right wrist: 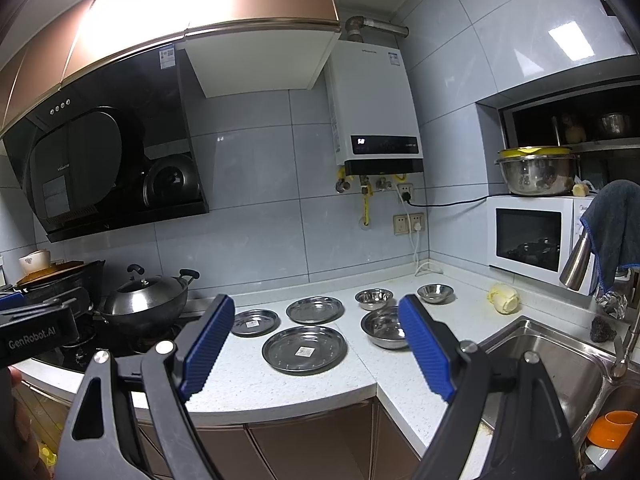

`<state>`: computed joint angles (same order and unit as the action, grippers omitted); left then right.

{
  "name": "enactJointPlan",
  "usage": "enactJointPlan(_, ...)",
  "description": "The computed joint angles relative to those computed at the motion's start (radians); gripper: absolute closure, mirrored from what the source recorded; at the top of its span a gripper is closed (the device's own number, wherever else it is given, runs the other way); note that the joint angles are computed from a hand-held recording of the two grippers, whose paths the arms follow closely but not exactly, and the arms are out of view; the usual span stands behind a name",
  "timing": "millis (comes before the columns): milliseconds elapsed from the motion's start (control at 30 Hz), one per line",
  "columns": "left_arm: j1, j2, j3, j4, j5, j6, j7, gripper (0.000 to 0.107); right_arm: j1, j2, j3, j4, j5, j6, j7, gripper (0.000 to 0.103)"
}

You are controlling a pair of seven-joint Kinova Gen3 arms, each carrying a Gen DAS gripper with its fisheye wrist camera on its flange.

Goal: Organize plates and bowls

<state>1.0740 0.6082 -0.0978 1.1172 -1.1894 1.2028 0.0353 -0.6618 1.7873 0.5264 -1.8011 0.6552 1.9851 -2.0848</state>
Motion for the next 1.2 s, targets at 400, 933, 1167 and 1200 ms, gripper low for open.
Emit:
enactJointPlan(400,0.005,-0.009,0.005,0.013,-0.005,0.005,0.007,0.006,-0.013,0.002,0.006,0.006,0.013,-0.007,-0.005,0.019)
enactJointPlan(933,-0.006,-0.025,0.024,0.018,0.011,0.005,-0.026,0.006,-0.027,-0.002,0.013,0.0,0.021,-0.007,-0.003,0.019)
enactJointPlan(1167,-0.005,-0.027,0.022,0.019,0.014,0.001,-0.017,0.006,-0.027,-0.003,0.014,0.0,0.024,-0.005,-0.004,0.019)
enactJointPlan(1200,-0.006,-0.028,0.022,0.019,0.015,0.001,-0.017,0.006,-0.025,-0.003,0.013,-0.004,0.023,-0.003,-0.002,0.019)
